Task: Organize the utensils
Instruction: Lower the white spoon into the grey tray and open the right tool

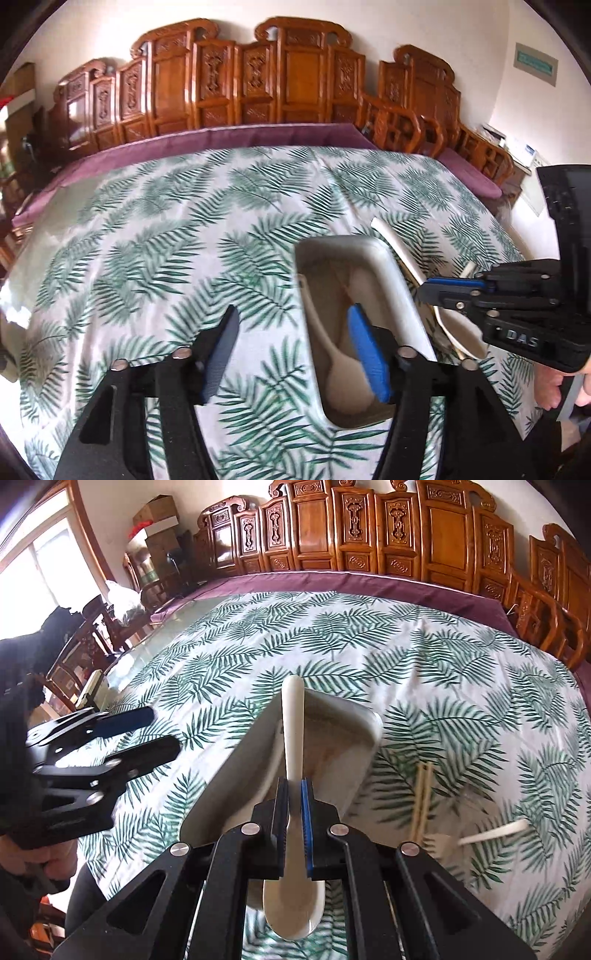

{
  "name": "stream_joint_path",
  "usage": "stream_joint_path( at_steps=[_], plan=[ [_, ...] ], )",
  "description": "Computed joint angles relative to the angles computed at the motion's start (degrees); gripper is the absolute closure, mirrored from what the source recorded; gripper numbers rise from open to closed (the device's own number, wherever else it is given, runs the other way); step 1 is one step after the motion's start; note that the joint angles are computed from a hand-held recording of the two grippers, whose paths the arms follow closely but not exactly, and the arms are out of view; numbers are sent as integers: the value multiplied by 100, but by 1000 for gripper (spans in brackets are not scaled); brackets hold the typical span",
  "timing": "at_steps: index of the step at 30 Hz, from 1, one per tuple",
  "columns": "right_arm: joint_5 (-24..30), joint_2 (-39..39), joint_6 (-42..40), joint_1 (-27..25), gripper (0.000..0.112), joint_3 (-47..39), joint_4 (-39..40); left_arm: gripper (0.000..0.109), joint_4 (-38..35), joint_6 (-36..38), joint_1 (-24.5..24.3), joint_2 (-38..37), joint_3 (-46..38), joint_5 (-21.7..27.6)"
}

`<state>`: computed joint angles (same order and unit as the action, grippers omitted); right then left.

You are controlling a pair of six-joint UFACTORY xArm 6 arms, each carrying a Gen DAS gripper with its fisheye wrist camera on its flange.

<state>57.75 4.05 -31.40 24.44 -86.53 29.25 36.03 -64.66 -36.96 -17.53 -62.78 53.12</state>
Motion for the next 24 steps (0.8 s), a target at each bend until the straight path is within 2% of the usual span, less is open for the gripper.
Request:
stream_joint_path(
  at_steps=[8, 19, 24],
  plan=[
    [-176, 325, 452, 204, 104, -153, -33, 27, 448, -422, -107, -463, 298, 304],
    [-338, 401, 549, 261, 102, -86, -169, 19, 557, -606, -302, -724, 481, 510],
    [-482, 34, 365, 178, 102, 240, -128, 18, 596, -635, -483, -664, 370, 725]
  ],
)
